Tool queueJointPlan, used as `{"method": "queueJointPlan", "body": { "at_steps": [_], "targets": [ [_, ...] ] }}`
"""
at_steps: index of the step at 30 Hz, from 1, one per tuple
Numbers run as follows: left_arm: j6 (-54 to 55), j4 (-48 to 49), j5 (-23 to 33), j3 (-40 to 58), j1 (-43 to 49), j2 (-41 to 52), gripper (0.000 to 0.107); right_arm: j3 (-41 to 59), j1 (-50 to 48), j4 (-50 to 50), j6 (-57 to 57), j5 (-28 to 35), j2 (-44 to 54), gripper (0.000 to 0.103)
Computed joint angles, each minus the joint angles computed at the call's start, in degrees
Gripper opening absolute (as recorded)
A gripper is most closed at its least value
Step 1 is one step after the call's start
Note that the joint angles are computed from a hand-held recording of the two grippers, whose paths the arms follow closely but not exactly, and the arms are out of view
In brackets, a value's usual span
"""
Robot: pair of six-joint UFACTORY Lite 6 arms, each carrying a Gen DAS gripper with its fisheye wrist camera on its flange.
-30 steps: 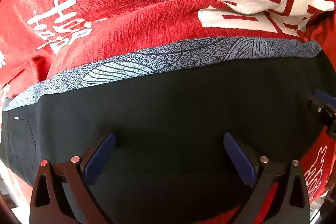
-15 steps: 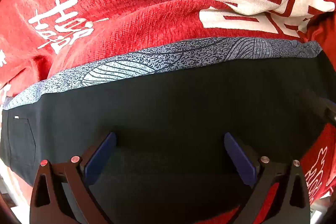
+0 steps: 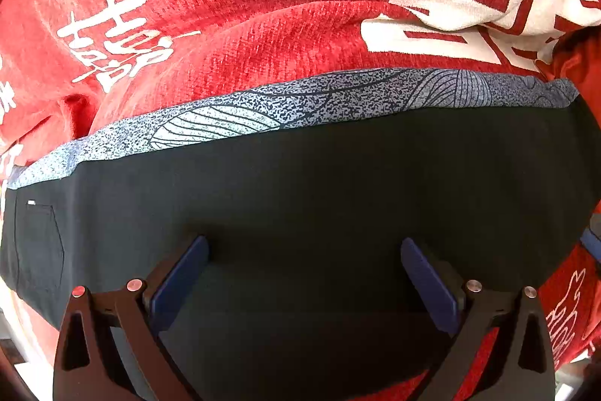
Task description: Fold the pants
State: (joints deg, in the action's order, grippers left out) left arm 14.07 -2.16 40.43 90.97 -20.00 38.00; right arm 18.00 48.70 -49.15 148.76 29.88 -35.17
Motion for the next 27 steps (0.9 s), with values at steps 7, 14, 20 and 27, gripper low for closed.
{"method": "queueJointPlan", "body": {
  "at_steps": [7,14,20,27],
  "targets": [
    [-0.54,0.35,-1.54,-1.88,0.07,-1.08,0.103,-2.63,-6.8,-21.8,17.94,-1.44,3.37,0.045],
    [-0.94,2.99,1.2,-0.51,-3.15,-3.54,0.074,0.92,-15.96,-18.99,8.17,-9.46,3.78,0.016],
    [1.85,-1.74,-1.24,-1.21,-9.45,-3.2,0.074,9.01,-13.53,-4.83,-15.03,-4.97,1.17,0.015],
    [1.51,4.6,-8.53,-7.55,-13.14,-6.04,0.072,25.72,-9.05,-0.12,-27.14,1.03,13.16,0.015]
  ]
}}
